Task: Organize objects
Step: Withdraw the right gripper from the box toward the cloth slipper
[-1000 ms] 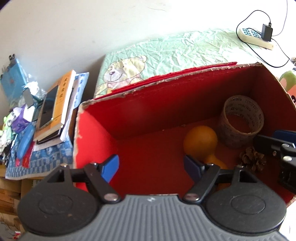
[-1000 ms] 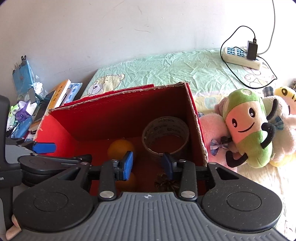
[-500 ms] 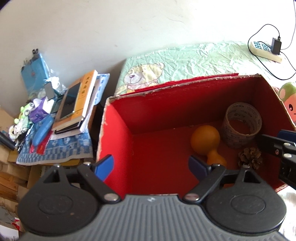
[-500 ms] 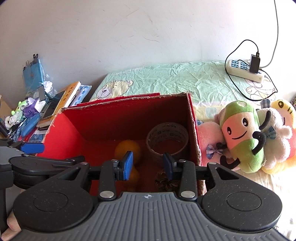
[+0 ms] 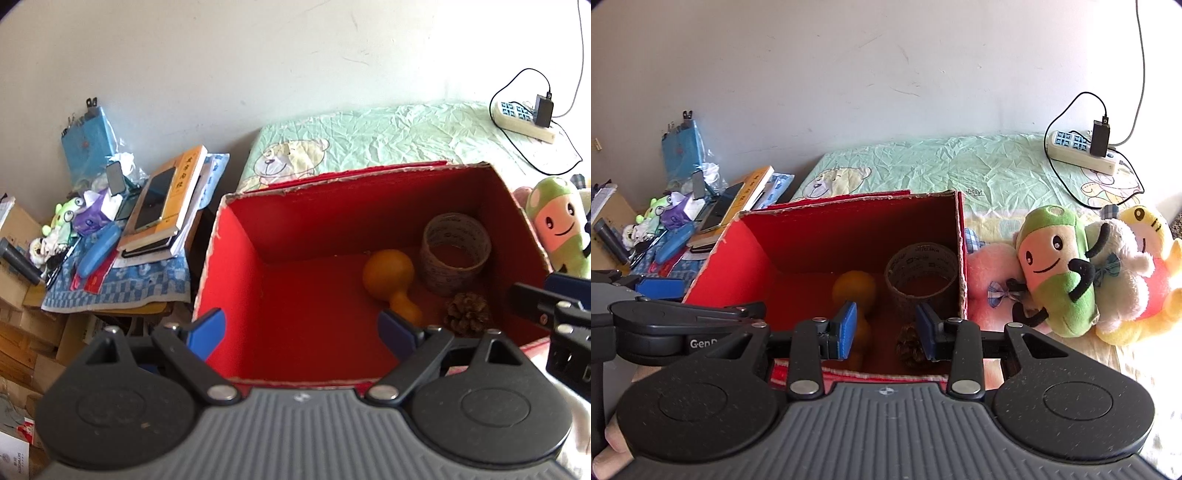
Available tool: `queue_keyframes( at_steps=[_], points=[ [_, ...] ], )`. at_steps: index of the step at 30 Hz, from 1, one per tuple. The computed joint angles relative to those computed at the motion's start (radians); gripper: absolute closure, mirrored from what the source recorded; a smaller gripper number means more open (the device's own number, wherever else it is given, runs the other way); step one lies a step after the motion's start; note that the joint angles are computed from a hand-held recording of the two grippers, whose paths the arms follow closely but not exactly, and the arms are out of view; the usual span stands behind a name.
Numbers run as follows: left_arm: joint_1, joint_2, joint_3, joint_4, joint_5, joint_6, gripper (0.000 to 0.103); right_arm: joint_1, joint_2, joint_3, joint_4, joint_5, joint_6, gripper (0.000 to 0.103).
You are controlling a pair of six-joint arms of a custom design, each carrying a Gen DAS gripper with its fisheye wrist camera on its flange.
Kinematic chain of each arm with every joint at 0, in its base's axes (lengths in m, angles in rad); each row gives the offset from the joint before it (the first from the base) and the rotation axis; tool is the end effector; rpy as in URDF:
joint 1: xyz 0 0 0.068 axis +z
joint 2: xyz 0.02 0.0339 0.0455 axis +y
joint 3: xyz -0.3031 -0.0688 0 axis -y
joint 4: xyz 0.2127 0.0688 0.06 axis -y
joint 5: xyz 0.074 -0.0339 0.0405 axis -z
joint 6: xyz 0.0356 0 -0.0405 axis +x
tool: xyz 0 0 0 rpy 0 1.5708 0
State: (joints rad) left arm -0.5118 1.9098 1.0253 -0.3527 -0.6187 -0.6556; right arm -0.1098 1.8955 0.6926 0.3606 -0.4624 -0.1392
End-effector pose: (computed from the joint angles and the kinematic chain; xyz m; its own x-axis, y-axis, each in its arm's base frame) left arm 0.3028 -0.1464 0.1755 -0.7953 -0.1229 -0.5936 -0.3172 0.9188 0.2348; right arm 0.3195 -0.0192 0.1449 -0.7072 -0.0470 -0.7055 -0.2981 0.9246 0.2373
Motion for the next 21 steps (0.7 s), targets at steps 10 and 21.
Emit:
queue_keyframes(
  at_steps=[10, 21],
  points=[
    [-0.083, 0.0, 0.032, -0.117, -0.059, -0.136, 0.011, -0.061, -0.017, -0.024, -0.054, -0.086, -0.08, 0.065],
    [-0.136, 0.0, 0.016, -0.185, -0.054, -0.272, 0.005, -0.088, 0.003, -0.029, -0.138, -0.132, -0.165, 0.065]
  ],
)
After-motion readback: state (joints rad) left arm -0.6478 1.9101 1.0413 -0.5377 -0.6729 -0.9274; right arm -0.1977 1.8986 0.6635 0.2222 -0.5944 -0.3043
